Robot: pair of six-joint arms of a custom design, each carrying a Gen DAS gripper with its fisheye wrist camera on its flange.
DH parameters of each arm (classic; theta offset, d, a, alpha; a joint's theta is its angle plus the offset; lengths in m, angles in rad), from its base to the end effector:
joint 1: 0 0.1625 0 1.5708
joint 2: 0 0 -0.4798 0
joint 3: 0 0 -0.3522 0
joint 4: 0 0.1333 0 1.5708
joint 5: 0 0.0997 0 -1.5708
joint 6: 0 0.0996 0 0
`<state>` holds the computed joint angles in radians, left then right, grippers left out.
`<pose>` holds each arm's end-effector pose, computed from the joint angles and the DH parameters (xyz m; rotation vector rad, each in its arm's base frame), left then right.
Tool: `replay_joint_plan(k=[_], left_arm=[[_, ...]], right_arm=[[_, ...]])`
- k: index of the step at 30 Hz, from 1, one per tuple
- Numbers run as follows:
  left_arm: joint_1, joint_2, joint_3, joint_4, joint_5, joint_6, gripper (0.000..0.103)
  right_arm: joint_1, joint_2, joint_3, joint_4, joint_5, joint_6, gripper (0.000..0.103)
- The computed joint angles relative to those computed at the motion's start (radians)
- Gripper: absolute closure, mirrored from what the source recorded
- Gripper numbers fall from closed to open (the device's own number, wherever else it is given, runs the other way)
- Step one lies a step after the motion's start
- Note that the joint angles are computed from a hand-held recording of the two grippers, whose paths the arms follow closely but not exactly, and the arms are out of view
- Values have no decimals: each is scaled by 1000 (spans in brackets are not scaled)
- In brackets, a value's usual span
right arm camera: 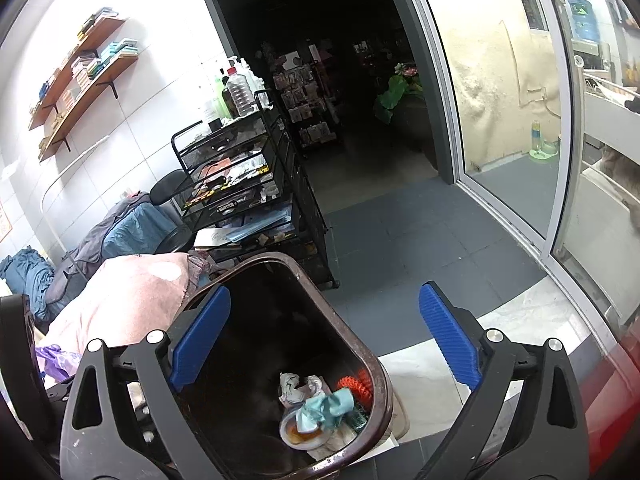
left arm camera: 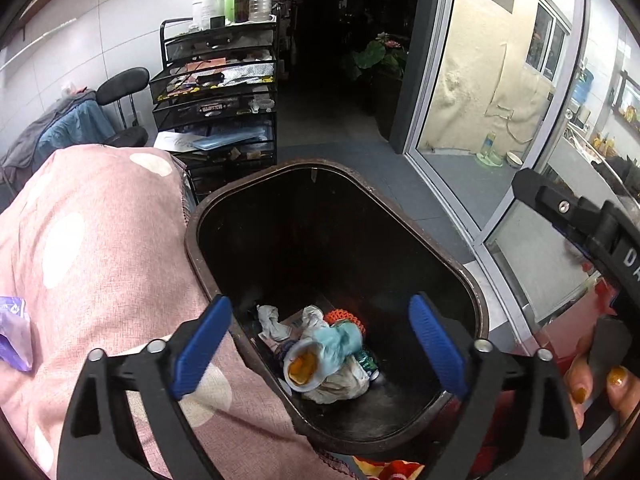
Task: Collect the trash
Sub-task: 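Carry the orange peel over the bin with the left tool and open it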
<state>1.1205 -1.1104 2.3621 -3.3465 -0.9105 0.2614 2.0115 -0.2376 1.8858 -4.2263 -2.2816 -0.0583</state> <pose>-0.0206 -0.4892 0.2397 0.6397 2.3646 -0.7300 0.2990 -0.4739 -0.0317 0.1110 -2.3236 1.3938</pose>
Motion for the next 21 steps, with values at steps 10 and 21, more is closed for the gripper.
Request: replay_joint_plan(k=[10, 21], left_arm=[[8, -30, 25, -84, -51, -5, 9], [-39, -109, 122, -287, 22, 73, 6]], right_arm=[[-3, 2, -1, -20, 16, -27, 6], [5, 5, -13, 61, 93, -81, 6]])
